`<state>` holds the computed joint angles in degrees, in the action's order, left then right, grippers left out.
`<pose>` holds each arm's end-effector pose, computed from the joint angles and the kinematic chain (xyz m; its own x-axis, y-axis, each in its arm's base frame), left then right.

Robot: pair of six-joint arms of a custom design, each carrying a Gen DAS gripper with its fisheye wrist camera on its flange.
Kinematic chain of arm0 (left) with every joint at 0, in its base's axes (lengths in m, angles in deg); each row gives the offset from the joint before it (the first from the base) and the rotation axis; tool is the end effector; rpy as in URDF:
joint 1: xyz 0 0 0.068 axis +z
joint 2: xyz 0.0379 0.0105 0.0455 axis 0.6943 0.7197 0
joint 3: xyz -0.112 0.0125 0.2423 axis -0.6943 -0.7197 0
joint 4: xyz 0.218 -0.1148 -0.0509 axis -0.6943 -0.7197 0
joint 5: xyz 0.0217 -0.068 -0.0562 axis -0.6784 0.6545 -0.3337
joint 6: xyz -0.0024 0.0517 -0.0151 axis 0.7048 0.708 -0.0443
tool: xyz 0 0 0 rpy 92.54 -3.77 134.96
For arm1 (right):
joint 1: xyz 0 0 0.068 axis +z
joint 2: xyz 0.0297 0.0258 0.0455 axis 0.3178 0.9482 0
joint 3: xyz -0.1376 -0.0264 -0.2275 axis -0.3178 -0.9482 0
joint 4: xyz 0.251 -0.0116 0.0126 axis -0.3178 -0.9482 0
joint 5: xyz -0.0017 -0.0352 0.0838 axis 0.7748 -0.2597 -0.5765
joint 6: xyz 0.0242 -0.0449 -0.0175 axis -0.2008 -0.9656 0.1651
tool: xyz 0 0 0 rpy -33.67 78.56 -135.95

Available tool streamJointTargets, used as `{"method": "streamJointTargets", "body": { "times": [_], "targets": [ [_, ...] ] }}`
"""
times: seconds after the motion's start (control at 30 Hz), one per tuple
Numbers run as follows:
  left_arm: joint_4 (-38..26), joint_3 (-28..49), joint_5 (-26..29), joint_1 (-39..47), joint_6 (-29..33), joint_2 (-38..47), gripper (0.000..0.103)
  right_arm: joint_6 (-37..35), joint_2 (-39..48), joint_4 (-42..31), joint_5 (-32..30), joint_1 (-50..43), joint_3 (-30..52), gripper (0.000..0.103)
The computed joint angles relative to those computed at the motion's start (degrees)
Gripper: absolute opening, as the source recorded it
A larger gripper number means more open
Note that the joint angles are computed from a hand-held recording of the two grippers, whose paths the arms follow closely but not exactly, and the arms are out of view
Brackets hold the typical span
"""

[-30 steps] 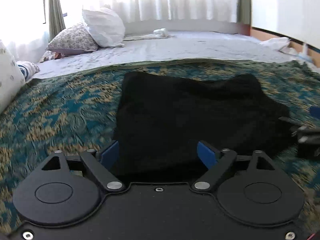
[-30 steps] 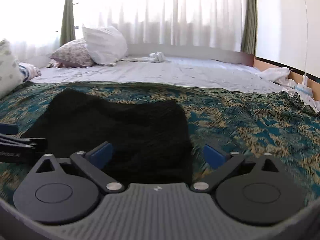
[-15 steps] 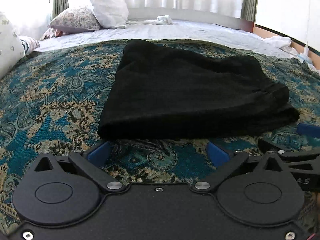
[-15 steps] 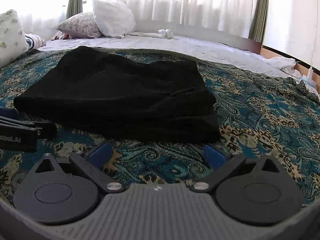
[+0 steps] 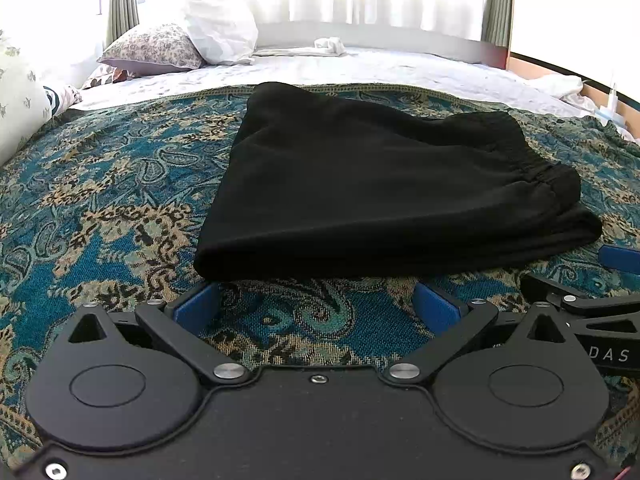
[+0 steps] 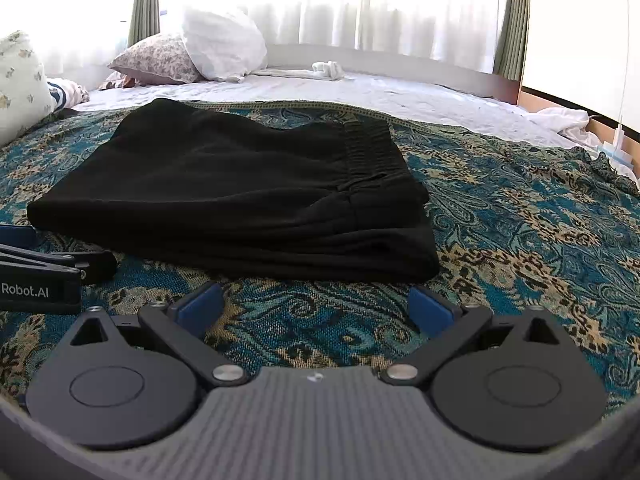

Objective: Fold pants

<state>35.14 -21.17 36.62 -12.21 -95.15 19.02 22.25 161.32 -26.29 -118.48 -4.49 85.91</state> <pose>0.1266 -0.1396 0.0867 -0.5659 -0.2370 -0.7897 -0.3818 0.9242 -0.0037 0.1976 -0.0591 0.0635 -0.4608 -0.3201 -0.8278 -0.5007 0.8638 -0.0553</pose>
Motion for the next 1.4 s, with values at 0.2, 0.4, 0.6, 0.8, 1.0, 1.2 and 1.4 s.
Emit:
{"method": "streamJointTargets", "body": {
  "times": [0.2,0.4,0.6,0.8,1.0,1.2,1.4],
  "targets": [
    [0.1,0.0,-0.1,0.0,0.0,0.1,0.103,0.0,0.0,0.3,-0.1,0.0,-0.1,0.103],
    [-0.4,0.3,-0.6,-0.5,-0.7,0.5,0.103,0.4,0.2,2.3,0.2,0.1,-1.0,0.103],
    [-0.4,0.3,-0.7,-0.5,-0.9,0.5,0.103,0.5,0.3,2.6,0.2,0.2,-1.1,0.103],
    [-0.3,0.3,-0.7,-0.5,-0.8,0.6,0.103,0.5,0.4,2.7,0.2,0.2,-1.1,0.103],
    [-0.3,0.4,-0.8,-0.6,-0.9,0.7,0.103,0.5,0.6,2.9,0.2,0.2,-1.1,0.103],
    [-0.3,0.3,-0.8,-0.6,-1.0,0.7,0.103,0.5,0.6,3.0,0.2,0.2,-1.1,0.103],
    [-0.3,0.3,-0.8,-0.7,-1.0,0.8,0.103,0.5,0.7,3.0,0.1,0.1,-1.1,0.103]
  ]
}}
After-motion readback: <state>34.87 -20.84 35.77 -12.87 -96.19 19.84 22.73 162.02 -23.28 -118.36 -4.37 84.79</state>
